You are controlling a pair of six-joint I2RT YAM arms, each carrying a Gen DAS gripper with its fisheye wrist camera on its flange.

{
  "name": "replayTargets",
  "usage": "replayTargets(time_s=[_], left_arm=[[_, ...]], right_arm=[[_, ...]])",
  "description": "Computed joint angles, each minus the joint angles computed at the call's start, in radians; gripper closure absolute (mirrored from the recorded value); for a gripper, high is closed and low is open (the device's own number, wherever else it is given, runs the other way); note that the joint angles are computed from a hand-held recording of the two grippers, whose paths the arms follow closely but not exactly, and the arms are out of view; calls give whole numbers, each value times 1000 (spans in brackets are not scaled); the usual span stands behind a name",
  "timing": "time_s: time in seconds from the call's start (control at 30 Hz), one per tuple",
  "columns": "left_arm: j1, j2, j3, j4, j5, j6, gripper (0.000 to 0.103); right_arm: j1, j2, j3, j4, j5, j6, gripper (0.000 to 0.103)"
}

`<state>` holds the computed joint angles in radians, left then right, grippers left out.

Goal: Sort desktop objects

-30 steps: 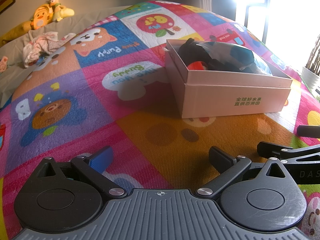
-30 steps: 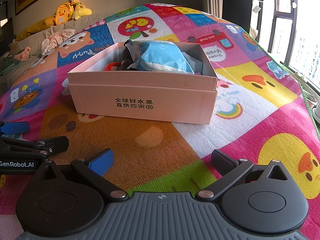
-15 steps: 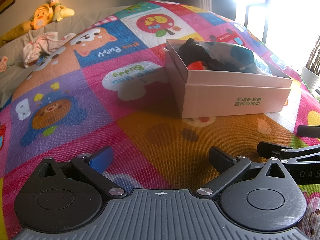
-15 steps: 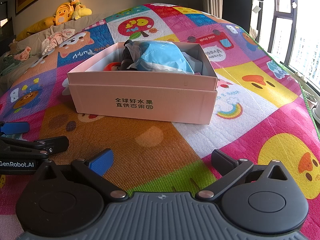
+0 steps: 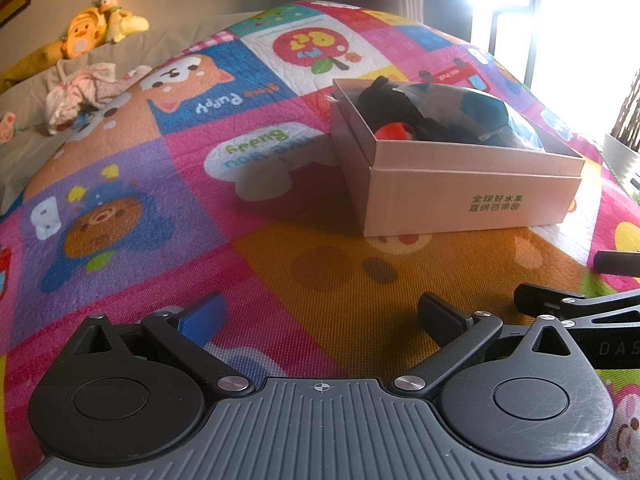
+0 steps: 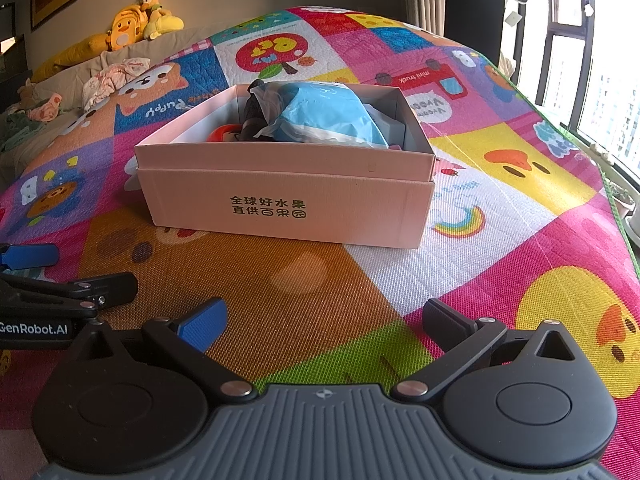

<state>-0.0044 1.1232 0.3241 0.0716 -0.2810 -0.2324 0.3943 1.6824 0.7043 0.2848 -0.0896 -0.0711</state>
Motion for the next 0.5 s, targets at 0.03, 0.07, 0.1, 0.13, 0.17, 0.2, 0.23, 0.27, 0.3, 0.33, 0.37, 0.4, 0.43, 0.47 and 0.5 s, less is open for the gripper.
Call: replayTargets(time_s=[0.03,0.07,0.1,0.13,0.17,0.2,0.23,0.27,0.3,0.33,0.37,0.4,0.43,0.47,0.5], left_arm=[[-1,0,0,0,-1,0,0],[1,1,0,1,1,-1,0],[-2,3,1,1,-1,-3,0],[-3,3,1,1,-3,-2,0],[-4,3,1,1,-4,-2,0],[0,1,0,2,0,-1,0],[-1,1,0,2,0,-2,0],[-6,3,1,1,-4,-5,0],[-11,6,3,1,-8,-8,0],[-2,2,0,2,0,-3,0],[-3,2,0,1,0,-4,0],[-4,3,1,1,-2,-4,0],[-4,3,1,1,-2,-4,0],[-5,2,1,1,-3,-4,0],[-4,2,1,0,-2,-5,0]], right_arm=[[0,1,1,-1,0,1,0],[1,0,2,-1,-1,3,0],[1,0,1,-1,-1,3,0],[0,0,2,-2,0,1,0],[-1,0,2,-2,-3,2,0],[-5,0,2,-3,-6,0,0],[0,0,2,-2,-1,2,0],[0,0,2,-2,-1,2,0],[-1,-1,2,-2,-2,0,0],[-2,0,2,-3,-4,1,0],[-2,-1,2,-2,-4,2,0],[0,-1,1,-2,-1,2,0],[0,0,2,-2,-1,2,0],[-1,0,2,-2,-2,1,0],[-1,0,2,-2,-2,2,0]])
